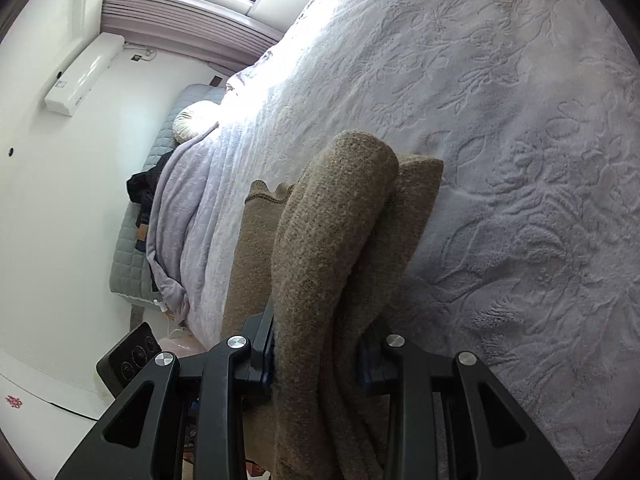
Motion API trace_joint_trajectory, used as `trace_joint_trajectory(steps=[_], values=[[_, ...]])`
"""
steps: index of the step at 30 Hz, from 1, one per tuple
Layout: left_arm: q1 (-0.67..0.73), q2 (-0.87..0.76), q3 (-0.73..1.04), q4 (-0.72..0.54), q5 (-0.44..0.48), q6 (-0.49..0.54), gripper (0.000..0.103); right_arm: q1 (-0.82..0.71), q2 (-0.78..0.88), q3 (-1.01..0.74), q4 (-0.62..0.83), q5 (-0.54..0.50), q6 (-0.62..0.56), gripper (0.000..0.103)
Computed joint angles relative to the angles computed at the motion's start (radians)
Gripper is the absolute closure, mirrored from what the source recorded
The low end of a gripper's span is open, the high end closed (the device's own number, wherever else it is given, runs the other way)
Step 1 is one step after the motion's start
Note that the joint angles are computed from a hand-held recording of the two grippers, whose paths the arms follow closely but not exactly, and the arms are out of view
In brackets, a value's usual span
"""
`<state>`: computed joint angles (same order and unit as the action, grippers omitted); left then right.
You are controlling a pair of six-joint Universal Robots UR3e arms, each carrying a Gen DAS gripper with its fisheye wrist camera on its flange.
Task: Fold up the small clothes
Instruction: 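Release the sweater and withdraw the right gripper from the folded stack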
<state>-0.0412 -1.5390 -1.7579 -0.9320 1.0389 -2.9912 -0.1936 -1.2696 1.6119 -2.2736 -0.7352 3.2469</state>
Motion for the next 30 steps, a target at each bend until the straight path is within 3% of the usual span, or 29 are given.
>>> trace_joint_trajectory(steps=[4, 8, 10, 13, 16, 17, 19, 22, 24, 26, 30], values=[[0.019, -0.003, -0.06, 0.069, -0.033, -0.003, 0.046, -0.003, 0.026, 0.012, -0.041, -0.035, 0.002, 0.069], [0.06, 0.062, -0.157, 0.093, -0.06, 0.04, 0.037, -0.024, 0.042, 0.029, -0.033, -0.083, -0.03, 0.063], [0.091, 0.145, -0.226, 0.078, -0.027, 0.075, 0.031, -0.045, 0.039, 0.074, -0.073, -0.064, -0.013, 0.058], [0.058, 0.158, -0.227, 0.101, 0.019, 0.053, 0.031, -0.051, 0.008, 0.107, -0.083, -0.082, -0.019, 0.056], [0.051, 0.193, -0.244, 0.102, 0.051, 0.043, 0.031, -0.013, -0.049, 0.086, -0.058, -0.223, -0.031, 0.045], [0.041, 0.199, -0.245, 0.106, 0.071, 0.029, 0.026, 0.01, -0.071, 0.073, -0.043, -0.296, -0.042, 0.041], [0.065, 0.265, -0.279, 0.088, 0.104, 0.042, 0.019, 0.065, -0.111, 0.037, -0.015, -0.423, -0.06, 0.041], [0.065, 0.294, -0.286, 0.074, 0.138, 0.034, 0.019, 0.107, -0.185, 0.037, -0.002, -0.528, -0.083, 0.041], [0.076, 0.319, -0.282, 0.04, 0.153, 0.027, 0.019, 0.102, -0.266, 0.091, -0.02, -0.505, -0.088, 0.049], [0.083, 0.357, -0.289, 0.013, 0.18, 0.008, 0.001, 0.094, -0.334, 0.136, -0.021, -0.453, -0.104, 0.055], [0.092, 0.404, -0.32, 0.023, 0.203, -0.046, 0.001, 0.155, -0.412, 0.209, -0.031, -0.413, -0.151, 0.056]])
